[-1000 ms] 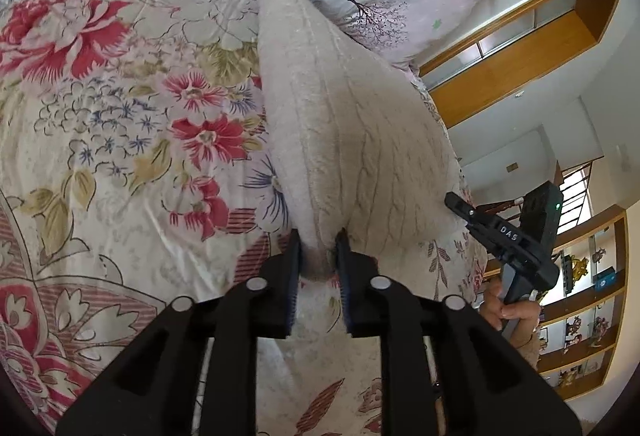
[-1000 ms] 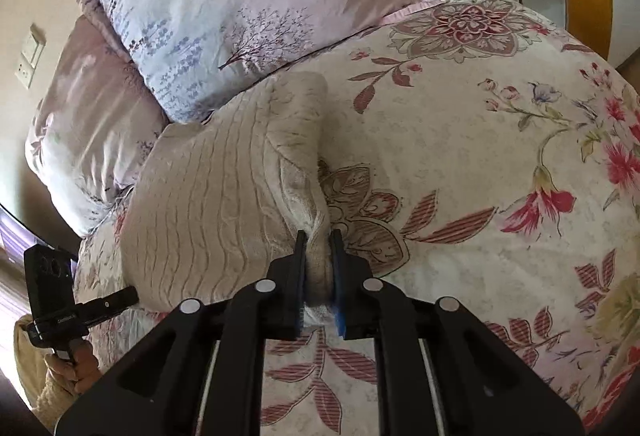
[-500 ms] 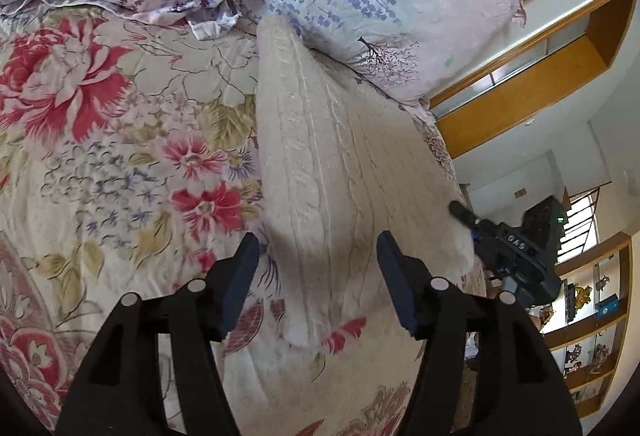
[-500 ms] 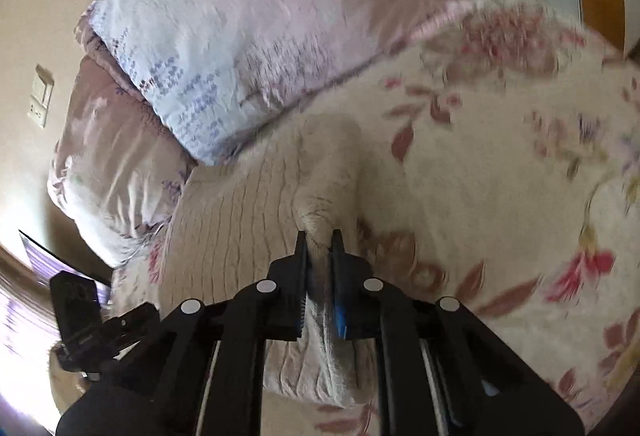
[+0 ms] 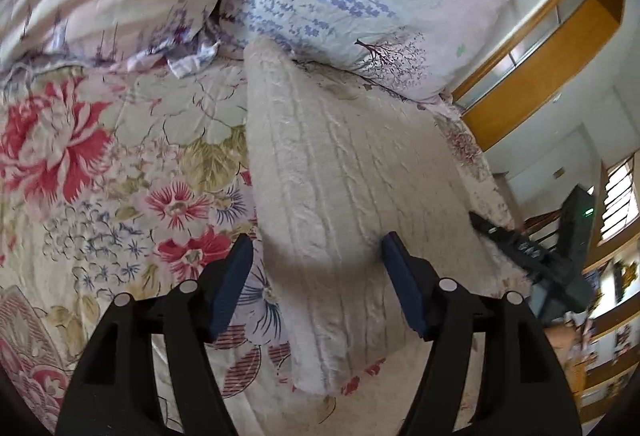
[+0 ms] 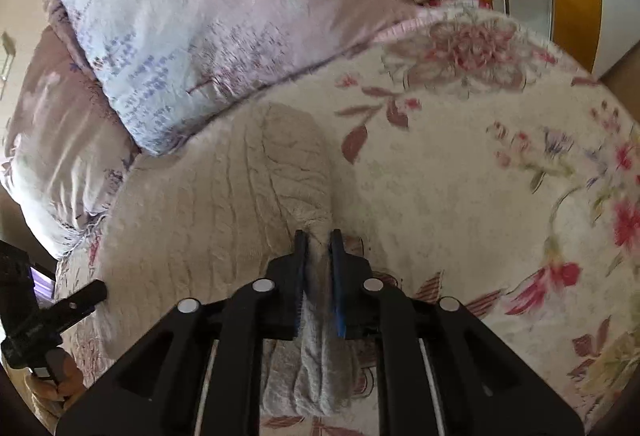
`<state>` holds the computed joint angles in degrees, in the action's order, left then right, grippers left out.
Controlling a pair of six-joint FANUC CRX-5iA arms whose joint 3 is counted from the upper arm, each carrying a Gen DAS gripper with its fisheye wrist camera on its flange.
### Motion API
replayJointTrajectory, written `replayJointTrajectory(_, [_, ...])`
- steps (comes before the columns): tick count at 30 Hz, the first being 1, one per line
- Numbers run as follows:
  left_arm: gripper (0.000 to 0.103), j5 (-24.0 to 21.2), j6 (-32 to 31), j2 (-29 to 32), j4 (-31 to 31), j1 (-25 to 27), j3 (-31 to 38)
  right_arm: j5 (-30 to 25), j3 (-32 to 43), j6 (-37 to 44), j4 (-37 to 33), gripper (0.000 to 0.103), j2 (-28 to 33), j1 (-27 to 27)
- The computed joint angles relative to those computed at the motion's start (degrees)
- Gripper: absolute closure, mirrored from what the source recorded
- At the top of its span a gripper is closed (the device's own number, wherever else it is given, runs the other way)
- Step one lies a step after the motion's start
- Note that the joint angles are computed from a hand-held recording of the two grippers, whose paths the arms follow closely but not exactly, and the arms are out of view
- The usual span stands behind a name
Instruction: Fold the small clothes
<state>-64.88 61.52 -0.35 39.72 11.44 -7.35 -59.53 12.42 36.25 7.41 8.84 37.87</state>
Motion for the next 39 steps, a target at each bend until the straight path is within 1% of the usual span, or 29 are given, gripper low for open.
replayJointTrajectory(2, [0.034, -0.2, -0.1, 0.0, -0.5, -0.1, 0.2, 1.6, -1.2, -1.1, 3.4, 0.075, -1.4, 1.2])
replayJointTrajectory(3, [0.034, -0.2, 0.1, 0.1, -0.7, -0.2, 0.2, 2.7, -2.3, -2.2, 5.6, 0.062, -2.2, 2.0])
replayJointTrajectory(4, [0.033, -0.2, 0.3, 0.2, -0.9, -0.3, 0.3, 4.1, -3.4, -3.1, 7.7, 0.058, -2.9, 2.6])
replayJointTrajectory(5, [0.032, -0.2, 0.5, 0.3, -1.1, -0.4, 0.3, 5.3, -4.3, -3.4, 9.7, 0.058, -3.5, 3.5])
replayJointTrajectory(7, [0.032, -0.2, 0.6, 0.3, -1.3, -0.4, 0.1, 5.9, -4.1, -2.3, 11.1, 0.058, -3.3, 4.3])
replayJointTrajectory(11, [0.032, 0.4, 0.6, 0.0, -2.2, -0.8, 0.1, 5.1, -1.9, 2.3, 9.7, 0.058, -1.7, 5.0])
replayJointTrajectory(14, [0.032, 0.6, 0.5, 0.0, -2.6, -1.2, 0.2, 2.5, 0.0, 3.8, 7.6, 0.058, 0.1, 4.9])
replayJointTrajectory(16, [0.031, 0.8, 0.5, 0.1, -2.7, -1.5, 0.1, -1.5, 2.4, 5.0, 3.1, 0.057, 2.2, 3.7])
replayJointTrajectory(17, [0.031, 0.5, 0.4, 0.2, -2.6, -1.5, 0.2, -1.6, 2.2, 5.0, 1.6, 0.057, 2.5, 3.1])
replayJointTrajectory(18, [0.031, 0.2, 0.4, 0.4, -2.4, -1.4, 0.3, 1.4, -0.3, 3.8, 2.0, 0.056, 1.4, 3.0])
replayJointTrajectory(19, [0.030, 0.1, 0.5, 0.5, -2.3, -1.4, 0.3, 2.1, -0.7, 4.1, 1.1, 0.056, 0.9, 2.6])
replayJointTrajectory(22, [0.030, -1.3, 0.4, 1.2, -0.1, -0.8, 0.4, 0.8, 1.4, 6.0, -2.5, 0.056, 1.2, 1.3])
replayJointTrajectory(24, [0.030, -2.4, 0.3, 1.7, 2.7, 0.0, 0.0, 0.3, 2.7, 6.4, -5.5, 0.056, 1.1, 0.0])
replayJointTrajectory(26, [0.030, -2.8, 0.5, 2.0, 5.1, 0.9, -0.2, 2.4, 2.4, 5.9, -9.1, 0.055, -0.3, -1.7])
replayJointTrajectory(27, [0.030, -2.9, 0.4, 2.3, 6.0, 1.2, -0.3, 4.2, 1.8, 5.6, -11.4, 0.050, -1.2, -2.8])
replayJointTrajectory(28, [0.030, -3.0, 0.7, 2.7, 6.8, 1.5, -0.1, 5.4, 1.5, 4.9, -12.6, 0.041, -1.8, -3.8])
replayJointTrajectory(29, [0.030, -3.1, 1.1, 3.1, 7.1, 1.6, 0.2, 5.5, 1.7, 4.3, -13.1, 0.038, -1.8, -4.5])
replayJointTrajectory(31, [0.030, -4.2, 1.9, 4.5, 8.3, 2.0, 1.3, 3.9, 3.3, 4.4, -14.8, 0.036, -1.0, -5.8])
replayJointTrajectory(32, [0.030, -4.6, 2.2, 5.0, 8.6, 2.0, 1.6, 2.3, 5.3, 6.3, -18.7, 0.036, 0.1, -7.4])
replayJointTrajectory(35, [0.030, -5.3, 3.5, 6.8, 9.1, 2.0, 2.9, -1.3, 9.4, 8.7, -25.2, 0.034, 3.0, -10.4])
replayJointTrajectory(39, [0.030, -5.8, 5.0, 8.7, 9.1, 1.8, 4.2, -3.3, 11.7, 10.1, -28.5, 0.034, 5.3, -12.2])
